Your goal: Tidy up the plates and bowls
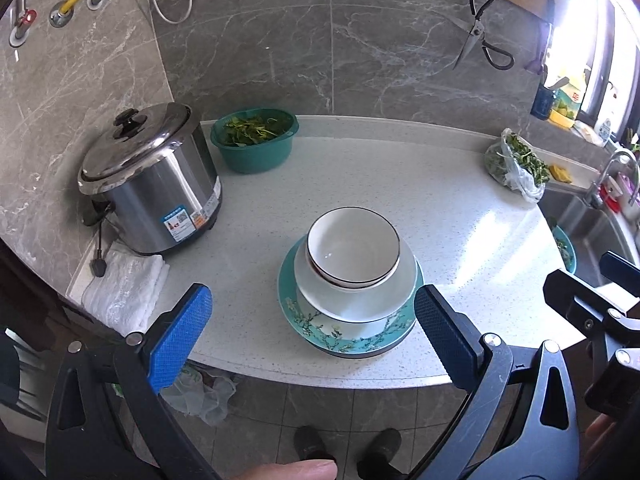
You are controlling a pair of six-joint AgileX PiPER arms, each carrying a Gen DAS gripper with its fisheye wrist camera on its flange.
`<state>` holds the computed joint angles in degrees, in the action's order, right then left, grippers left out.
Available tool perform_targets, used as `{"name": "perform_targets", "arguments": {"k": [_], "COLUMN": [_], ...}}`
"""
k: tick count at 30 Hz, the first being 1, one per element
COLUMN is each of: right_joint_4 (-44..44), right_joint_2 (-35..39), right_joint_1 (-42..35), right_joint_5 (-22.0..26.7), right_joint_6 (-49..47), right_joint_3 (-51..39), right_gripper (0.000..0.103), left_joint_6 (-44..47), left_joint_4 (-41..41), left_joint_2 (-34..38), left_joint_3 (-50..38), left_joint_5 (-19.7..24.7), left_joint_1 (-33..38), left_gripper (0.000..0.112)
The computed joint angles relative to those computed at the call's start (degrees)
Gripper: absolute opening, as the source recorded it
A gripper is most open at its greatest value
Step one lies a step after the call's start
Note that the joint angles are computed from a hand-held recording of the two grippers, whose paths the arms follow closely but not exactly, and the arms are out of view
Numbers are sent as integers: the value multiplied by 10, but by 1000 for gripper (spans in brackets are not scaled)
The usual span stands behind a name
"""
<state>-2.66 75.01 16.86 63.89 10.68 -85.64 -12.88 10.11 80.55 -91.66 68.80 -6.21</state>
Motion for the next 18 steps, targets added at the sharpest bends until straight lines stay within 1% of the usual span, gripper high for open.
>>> {"name": "perform_targets", "arguments": {"k": [8,18], "right_joint_4": [-15,-12], "right_joint_2": [-6,-4], "right_joint_1": [11,8], "right_joint_5": [2,2], "right_joint_6": [16,12], "right_joint_3": [4,4], "right_gripper": [103,103], "left_joint_6": [-9,8], "left_joint_4": [12,6], "left_joint_2": [-5,10], "left_joint_3": [6,-11], "left_joint_5": [7,7], "left_joint_1": [-7,3], "left_gripper": [103,103]}}
